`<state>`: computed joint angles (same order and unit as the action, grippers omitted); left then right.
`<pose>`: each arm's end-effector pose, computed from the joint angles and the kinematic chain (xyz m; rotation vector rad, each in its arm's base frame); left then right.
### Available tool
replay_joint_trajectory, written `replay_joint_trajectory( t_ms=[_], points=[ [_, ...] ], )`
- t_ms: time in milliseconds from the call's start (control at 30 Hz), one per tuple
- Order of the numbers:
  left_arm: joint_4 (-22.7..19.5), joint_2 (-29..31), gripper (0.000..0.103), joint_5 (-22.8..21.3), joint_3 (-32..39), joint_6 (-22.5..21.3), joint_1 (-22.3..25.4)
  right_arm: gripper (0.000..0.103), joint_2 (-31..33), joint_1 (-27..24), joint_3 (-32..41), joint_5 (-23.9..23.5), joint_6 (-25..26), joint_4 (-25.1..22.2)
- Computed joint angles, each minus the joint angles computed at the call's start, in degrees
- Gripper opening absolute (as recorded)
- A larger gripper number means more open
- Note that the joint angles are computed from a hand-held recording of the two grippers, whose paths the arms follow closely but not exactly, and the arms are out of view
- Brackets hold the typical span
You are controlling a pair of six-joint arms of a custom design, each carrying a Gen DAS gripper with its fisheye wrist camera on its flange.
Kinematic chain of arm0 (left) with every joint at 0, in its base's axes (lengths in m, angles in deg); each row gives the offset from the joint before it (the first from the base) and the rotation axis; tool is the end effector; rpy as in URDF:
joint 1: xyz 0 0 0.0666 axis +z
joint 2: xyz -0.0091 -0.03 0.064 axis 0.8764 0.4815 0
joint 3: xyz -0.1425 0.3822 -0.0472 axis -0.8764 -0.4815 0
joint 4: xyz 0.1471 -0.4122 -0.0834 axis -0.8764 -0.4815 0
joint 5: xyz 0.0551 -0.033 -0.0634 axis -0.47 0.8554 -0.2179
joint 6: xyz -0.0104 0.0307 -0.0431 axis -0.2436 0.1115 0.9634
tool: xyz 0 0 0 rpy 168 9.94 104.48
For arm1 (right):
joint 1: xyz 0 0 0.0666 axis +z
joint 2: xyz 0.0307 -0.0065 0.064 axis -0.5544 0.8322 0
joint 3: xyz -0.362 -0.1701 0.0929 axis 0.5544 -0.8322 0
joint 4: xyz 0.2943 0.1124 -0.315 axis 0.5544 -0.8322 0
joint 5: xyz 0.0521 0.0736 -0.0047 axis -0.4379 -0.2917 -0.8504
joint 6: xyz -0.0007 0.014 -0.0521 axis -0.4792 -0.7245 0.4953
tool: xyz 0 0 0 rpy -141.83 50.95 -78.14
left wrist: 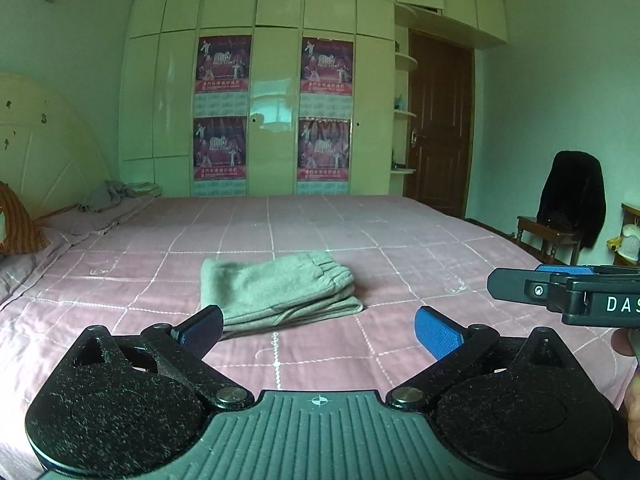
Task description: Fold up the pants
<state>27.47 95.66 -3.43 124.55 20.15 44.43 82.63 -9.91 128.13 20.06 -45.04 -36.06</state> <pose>0.5140 -0.1474 0.6334 0.0375 1.9290 -0.0509 0.5538 0.2430 0.4913 -0.2903 1.9544 0.3414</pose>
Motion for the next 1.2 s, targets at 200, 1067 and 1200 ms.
replay_joint_trajectory(
  t_ms=[200,1067,1200],
  points=[
    [0.02,-0.03,0.101,-0.25,0.10,0.20,0.43,0.082,-0.17,0.35,0.03,0.16,0.69,0.39],
    [0.74,0.20,0.101,0.82,-0.32,1.29,1.60,0.083,-0.20,0.67,-0.17,1.73,0.74,-0.18],
    [0.80,0.19,0.101,0.93,-0.34,1.16,1.61,0.083,-0.22,0.58,-0.27,1.72,0.73,-0.05]
  ],
)
